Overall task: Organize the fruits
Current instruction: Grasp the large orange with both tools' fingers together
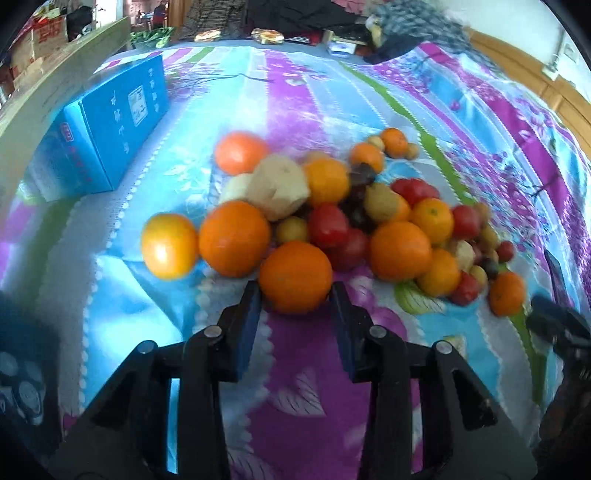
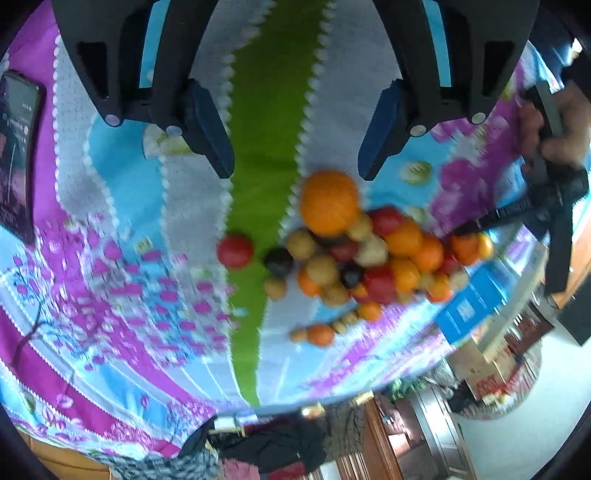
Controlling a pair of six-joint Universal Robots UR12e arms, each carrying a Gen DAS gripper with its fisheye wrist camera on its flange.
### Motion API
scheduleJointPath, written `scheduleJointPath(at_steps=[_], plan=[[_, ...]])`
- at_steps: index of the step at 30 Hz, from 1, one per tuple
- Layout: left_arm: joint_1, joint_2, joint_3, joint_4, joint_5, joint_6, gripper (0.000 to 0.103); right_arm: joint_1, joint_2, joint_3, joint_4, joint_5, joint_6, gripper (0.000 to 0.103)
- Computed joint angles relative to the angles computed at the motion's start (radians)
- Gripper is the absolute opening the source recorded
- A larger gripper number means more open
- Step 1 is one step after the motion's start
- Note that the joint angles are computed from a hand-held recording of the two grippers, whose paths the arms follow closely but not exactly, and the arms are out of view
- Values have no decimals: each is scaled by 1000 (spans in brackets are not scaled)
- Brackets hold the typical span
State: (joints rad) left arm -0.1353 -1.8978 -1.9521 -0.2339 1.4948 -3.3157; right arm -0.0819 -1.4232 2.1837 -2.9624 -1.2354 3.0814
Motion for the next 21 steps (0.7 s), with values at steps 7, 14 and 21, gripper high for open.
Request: scheduleJointPath(at_steps=[7,14,21], plan=[[5,24,-15,11,-54,-47,38,58,50,-71,68,-81,10,72],[5,58,-24,12,-41,-53,38,66,50,-87,125,-107,19,42],[8,130,-51,35,12,-31,38,76,-10,-76,99,-74,49,42]])
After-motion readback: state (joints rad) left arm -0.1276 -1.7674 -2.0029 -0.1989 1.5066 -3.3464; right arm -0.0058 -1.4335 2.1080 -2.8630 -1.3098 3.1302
